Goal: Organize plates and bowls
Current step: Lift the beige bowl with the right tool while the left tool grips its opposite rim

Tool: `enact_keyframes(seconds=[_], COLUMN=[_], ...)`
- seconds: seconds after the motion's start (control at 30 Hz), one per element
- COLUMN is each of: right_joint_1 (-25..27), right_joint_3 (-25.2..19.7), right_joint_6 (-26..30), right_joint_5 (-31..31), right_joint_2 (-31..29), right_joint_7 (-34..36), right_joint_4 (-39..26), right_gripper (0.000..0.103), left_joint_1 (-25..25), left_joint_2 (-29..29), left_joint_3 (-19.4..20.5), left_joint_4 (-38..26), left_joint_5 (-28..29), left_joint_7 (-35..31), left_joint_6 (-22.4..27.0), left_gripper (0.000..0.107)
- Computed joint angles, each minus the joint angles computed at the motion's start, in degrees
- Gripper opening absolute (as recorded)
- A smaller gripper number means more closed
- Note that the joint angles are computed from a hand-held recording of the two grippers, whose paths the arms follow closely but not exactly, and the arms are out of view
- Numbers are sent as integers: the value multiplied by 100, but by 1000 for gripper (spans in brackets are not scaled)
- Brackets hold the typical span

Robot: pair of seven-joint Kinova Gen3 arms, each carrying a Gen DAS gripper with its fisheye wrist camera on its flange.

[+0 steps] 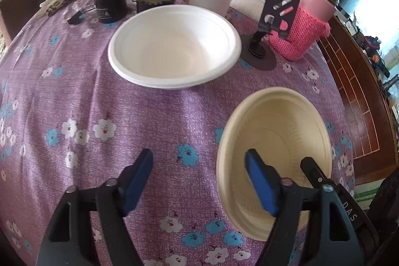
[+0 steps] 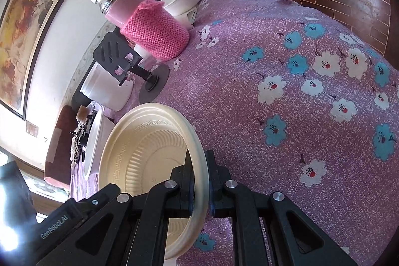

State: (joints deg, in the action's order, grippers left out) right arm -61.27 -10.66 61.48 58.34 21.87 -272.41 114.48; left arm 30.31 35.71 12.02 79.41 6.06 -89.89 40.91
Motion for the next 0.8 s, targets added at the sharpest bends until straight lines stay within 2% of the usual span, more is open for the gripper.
enact_keyframes(seconds=[0.07, 0.13, 0.3, 0.37, 0.43, 0.6, 0.8], right_joint_1=[0, 4, 2, 3, -4, -64, -230], right_joint_3=[-2, 2, -7, -10, -4, -14, -43], right_joint_6=[-6, -22, -21, -11, -15, 44, 351], right_joint_5=[7, 21, 39, 40, 72, 155, 178], right_joint_2=[3, -3, -6, 5, 11, 32, 159], right_joint_7=[9, -12, -39, 4, 6, 3, 436], right_joint_4=[-2, 14, 24, -2, -7, -34, -443], right_gripper=[8, 9, 9, 9, 9, 9, 9], left_joint_1=[21, 59, 43, 4, -11, -240, -657], left_joint_2=[45, 74, 39, 24, -5, -146, -592], left_joint_3=[28, 29, 76, 134, 168, 277, 382], left_joint_4=[-25, -25, 116, 154, 200, 442, 1020], left_joint_5=[-14, -42, -9, 33, 57, 278, 574], left_joint_7=[-52, -96, -208, -316, -421, -689, -1097], left_joint_6=[55, 74, -85, -127, -159, -267, -595], left_gripper=[51, 42, 30, 19, 15, 15, 15])
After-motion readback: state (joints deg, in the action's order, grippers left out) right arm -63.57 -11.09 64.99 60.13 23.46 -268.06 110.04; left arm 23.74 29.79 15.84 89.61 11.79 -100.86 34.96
